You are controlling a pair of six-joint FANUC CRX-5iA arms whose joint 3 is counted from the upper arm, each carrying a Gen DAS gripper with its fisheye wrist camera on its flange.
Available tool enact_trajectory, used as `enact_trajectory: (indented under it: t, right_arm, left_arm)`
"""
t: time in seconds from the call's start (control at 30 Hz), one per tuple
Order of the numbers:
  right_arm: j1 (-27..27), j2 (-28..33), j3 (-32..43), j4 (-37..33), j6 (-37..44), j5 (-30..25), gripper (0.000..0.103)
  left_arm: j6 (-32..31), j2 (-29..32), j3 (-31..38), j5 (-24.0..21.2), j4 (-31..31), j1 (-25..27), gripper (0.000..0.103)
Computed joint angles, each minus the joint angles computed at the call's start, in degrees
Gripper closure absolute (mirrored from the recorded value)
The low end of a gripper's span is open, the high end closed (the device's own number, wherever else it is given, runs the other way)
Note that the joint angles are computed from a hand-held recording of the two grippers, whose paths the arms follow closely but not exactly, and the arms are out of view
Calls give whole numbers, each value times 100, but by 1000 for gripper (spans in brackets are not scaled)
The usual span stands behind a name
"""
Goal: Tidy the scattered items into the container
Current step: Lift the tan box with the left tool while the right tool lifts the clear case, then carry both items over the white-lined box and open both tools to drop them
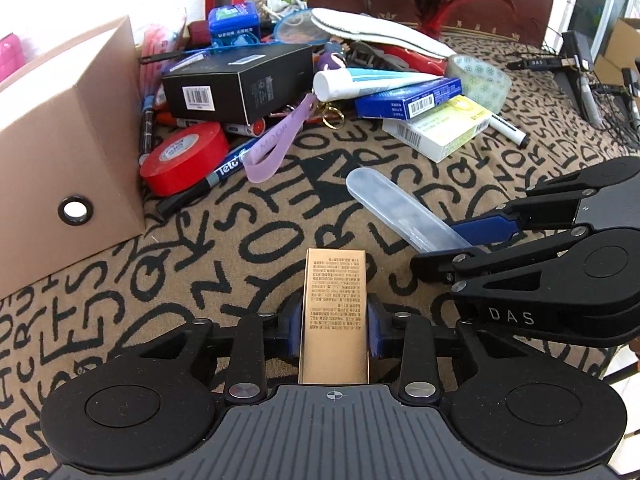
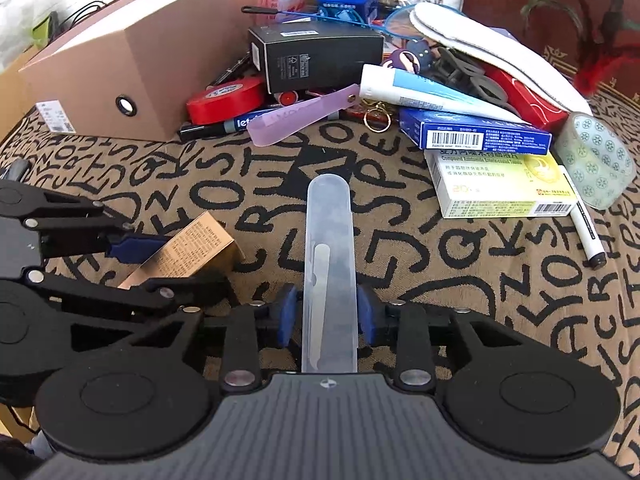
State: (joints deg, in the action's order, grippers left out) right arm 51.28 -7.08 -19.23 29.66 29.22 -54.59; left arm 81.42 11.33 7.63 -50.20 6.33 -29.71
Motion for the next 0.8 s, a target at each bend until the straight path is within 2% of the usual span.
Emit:
enact_trajectory:
  t: [0.03,0.07,0.17,0.2,0.47,0.63,0.8]
  right_arm:
    - [15,-8,-32,53,-87,8,71]
    - [33,-15,-67,113,-171,16,71]
    - [106,-41,-158,283,-437,4,72]
    - [127,-54,-165,290,-497,-8,72]
    - [333,-279,-252,270,-773,123,72]
    - [522,-285,-140,634,-772,183,72]
    - [496,-80,348,961,-289,466,72]
  left_arm:
    - [13,0,2,20,-51,-25,60]
    - [19,-10,-21,67,-69,-40,59]
    - [127,-79,-141,237,-129,-65,62]
    - [183,-98,-154,259,-182,-73,73]
    - [351,-440,-411,206,-131,50,74]
    - [398,-839,-650,470,-117,221,74]
    - [558,-1205,-582,790,-396,460,74]
